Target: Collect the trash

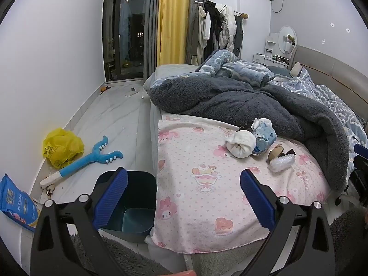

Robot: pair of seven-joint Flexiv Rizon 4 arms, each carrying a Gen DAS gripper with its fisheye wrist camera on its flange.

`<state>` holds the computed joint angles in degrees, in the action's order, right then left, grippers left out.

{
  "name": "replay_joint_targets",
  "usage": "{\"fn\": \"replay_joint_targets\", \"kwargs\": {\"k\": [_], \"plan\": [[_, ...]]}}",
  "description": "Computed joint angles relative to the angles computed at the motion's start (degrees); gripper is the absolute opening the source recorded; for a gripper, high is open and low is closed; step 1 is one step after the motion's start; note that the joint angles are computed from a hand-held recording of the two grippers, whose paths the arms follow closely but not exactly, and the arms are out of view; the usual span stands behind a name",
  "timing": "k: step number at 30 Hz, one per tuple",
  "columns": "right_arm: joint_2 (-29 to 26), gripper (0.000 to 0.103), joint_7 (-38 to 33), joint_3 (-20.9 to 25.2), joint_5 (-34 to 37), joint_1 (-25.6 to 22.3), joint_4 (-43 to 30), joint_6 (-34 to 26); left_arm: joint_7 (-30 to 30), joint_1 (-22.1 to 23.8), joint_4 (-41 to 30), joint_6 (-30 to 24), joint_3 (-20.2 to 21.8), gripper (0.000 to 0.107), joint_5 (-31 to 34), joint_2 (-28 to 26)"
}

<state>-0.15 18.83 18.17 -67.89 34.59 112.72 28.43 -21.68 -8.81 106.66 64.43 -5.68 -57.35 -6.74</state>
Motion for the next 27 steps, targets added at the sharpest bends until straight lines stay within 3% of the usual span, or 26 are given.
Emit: {"fn": "replay_joint_targets", "kwargs": {"k": [27], "plan": [[0.04, 0.101, 0.83, -0.19, -0.05, -0.50, 0.47, 1.01, -0.22, 0.03, -0.03, -0.16, 0.06, 0.100, 0.22, 0.00]]}}
